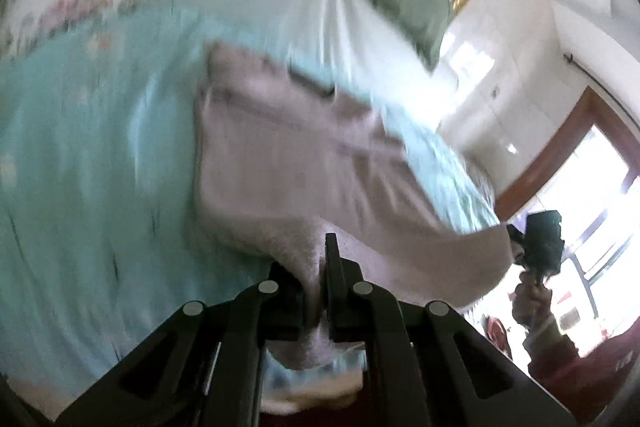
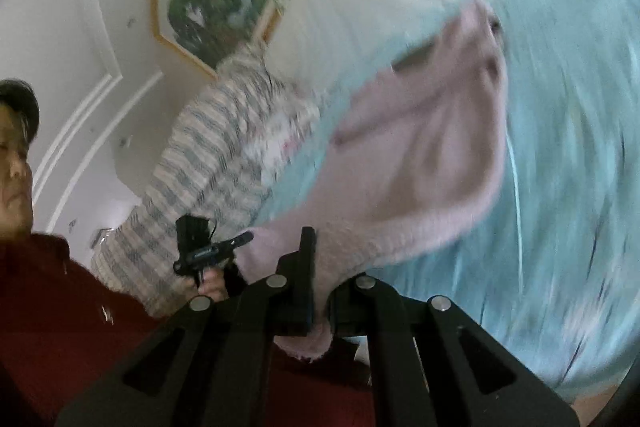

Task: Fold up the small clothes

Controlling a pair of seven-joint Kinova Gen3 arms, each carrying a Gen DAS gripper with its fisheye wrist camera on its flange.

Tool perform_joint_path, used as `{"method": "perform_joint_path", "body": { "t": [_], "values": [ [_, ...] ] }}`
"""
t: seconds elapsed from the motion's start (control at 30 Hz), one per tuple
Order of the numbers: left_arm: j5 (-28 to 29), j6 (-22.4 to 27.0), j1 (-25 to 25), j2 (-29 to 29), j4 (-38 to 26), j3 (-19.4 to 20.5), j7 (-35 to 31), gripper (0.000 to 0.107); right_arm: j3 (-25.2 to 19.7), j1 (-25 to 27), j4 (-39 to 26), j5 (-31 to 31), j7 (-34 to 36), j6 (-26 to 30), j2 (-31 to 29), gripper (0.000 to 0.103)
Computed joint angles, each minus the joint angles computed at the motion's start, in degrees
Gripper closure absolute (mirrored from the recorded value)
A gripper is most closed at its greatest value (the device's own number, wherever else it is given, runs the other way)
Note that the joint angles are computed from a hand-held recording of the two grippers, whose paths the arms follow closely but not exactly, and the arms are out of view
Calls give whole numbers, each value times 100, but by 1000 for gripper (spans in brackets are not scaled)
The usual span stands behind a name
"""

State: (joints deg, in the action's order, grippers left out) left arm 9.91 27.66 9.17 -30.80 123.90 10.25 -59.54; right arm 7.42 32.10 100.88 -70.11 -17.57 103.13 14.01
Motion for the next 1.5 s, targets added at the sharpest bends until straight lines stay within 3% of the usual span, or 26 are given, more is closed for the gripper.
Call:
{"method": "perform_joint_path", "body": {
  "t": [0.13, 0.3, 0.43, 0.57, 0.7, 0.93, 1.0, 1.07, 1.1, 1.13, 1.17, 1.2, 1.3, 1.4, 1.5],
  "values": [
    [-890, -236, -214, 626, -699, -30, 489, 102, -529, -54, -484, -649, -482, -864, 24, 97],
    [-2055, 15, -706, 1950, -2025, 288, 885, 102, -123, -1088, -1657, -800, -1417, -2029, 400, 97],
    [-2775, 346, -1684, 3012, -3076, 1119, 1174, 102, 330, -2077, -2719, -441, -2168, -2961, 810, 97],
    [-2965, 819, -1559, 4073, -4080, 939, 1013, 102, 503, -2598, -3780, 195, -3100, -3491, 1417, 97],
    [-2921, 1251, -1550, 4885, -4822, 913, 778, 102, 806, -2845, -4842, 503, -4033, -3393, 2149, 97],
    [-1911, 1333, -1441, 5713, -5286, 281, 46, 97, -69, -2657, -6209, 2052, -5402, -3171, 2992, 95],
    [-1450, 1224, -1570, 5698, -5153, 245, -234, 92, -514, -2434, -6176, 2167, -5510, -3219, 3057, 95],
    [-986, 919, -1764, 5456, -4740, 282, -497, 69, -1045, -2038, -5735, 2025, -5439, -3465, 2929, 91],
    [-830, 756, -1721, 5258, -4476, 154, -557, 62, -1305, -1830, -5469, 2047, -5399, -3644, 2805, 85],
    [-767, 601, -1587, 5062, -4224, -9, -556, 55, -1461, -1649, -5204, 2069, -5363, -3807, 2642, 69],
    [-666, 478, -1461, 4868, -3983, -159, -620, 54, -1633, -1481, -4938, 2097, -5295, -3990, 2480, 54],
    [-525, 405, -1374, 4691, -3776, -234, -715, 54, -1699, -1338, -4673, 2057, -5136, -4112, 2292, 50],
    [121, 305, -1473, 4434, -3410, 47, -1364, 54, -2104, -1049, -4130, 1927, -4437, -4125, 1947, 50],
    [217, 857, -1246, 4754, -3858, 205, -1715, 54, -2150, -1526, -4325, 2512, -3863, -3477, 1967, 52],
    [-398, 1519, -613, 5345, -4654, -48, -1462, 54, -1703, -2323, -4514, 3211, -3428, -3106, 1973, 53]
  ]
}}
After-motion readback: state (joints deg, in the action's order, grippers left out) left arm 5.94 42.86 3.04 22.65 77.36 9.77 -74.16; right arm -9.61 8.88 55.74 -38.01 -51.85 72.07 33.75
